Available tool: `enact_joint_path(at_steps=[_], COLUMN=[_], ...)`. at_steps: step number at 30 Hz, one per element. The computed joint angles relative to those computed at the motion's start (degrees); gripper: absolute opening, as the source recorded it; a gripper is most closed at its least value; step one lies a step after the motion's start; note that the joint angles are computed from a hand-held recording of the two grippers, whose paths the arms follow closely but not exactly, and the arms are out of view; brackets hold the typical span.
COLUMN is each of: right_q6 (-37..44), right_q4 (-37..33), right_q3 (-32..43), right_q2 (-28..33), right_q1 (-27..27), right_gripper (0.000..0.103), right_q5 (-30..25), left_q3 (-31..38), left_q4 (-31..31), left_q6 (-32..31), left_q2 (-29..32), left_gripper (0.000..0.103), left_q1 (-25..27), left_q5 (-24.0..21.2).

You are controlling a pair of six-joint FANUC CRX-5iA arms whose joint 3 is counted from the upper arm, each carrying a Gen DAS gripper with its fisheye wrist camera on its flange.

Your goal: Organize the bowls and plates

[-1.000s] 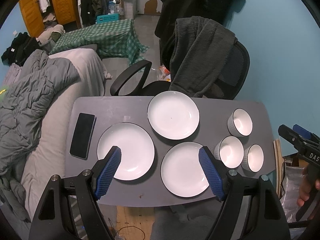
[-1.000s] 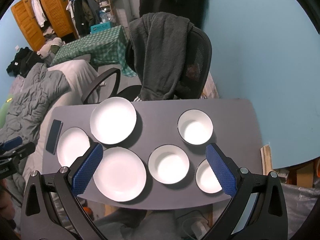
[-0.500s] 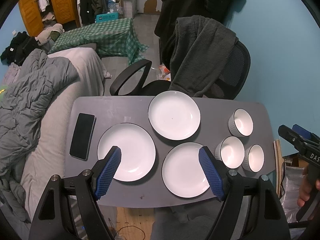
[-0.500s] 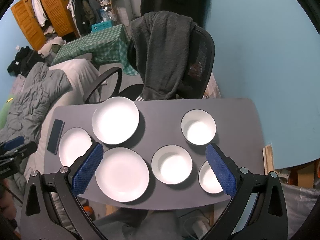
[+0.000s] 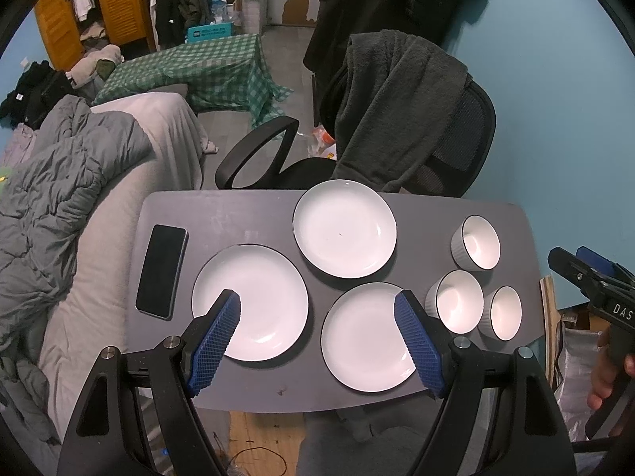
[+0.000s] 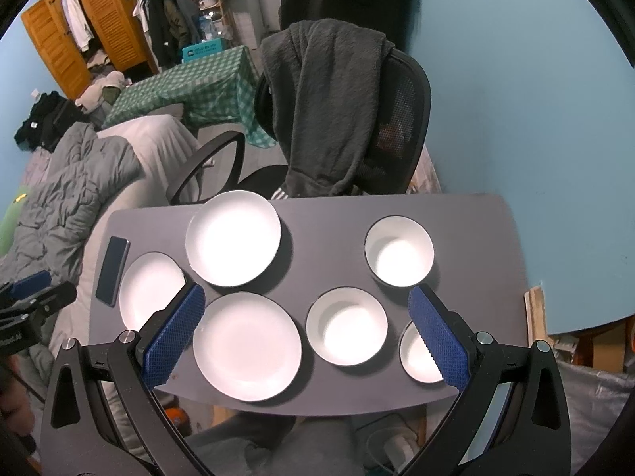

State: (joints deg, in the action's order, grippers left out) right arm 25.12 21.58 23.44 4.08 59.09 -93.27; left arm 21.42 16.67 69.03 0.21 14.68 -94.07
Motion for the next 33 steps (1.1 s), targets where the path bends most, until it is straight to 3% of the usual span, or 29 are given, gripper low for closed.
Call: enact_joint_path(at_steps=[20,33], right_q6=[0.04,0.82], right_q4=[-0.68,-2.97], right_q3=[1.86,1.73], right_q2=[1.84,2.6], right_q1=[0.04,-0.77], right_gripper=[0.101,0.101], right_q5=[-0.37,-0.2], left_q3=[0.76,-2.26], left_q4=[0.67,0.83], left_q6=[-1.9,-8.11], left_q2=[1.6,2.21], left_gripper=[0.081,0.081], left_q1=[0.66,1.47], left_q5=[-0.3,0.19])
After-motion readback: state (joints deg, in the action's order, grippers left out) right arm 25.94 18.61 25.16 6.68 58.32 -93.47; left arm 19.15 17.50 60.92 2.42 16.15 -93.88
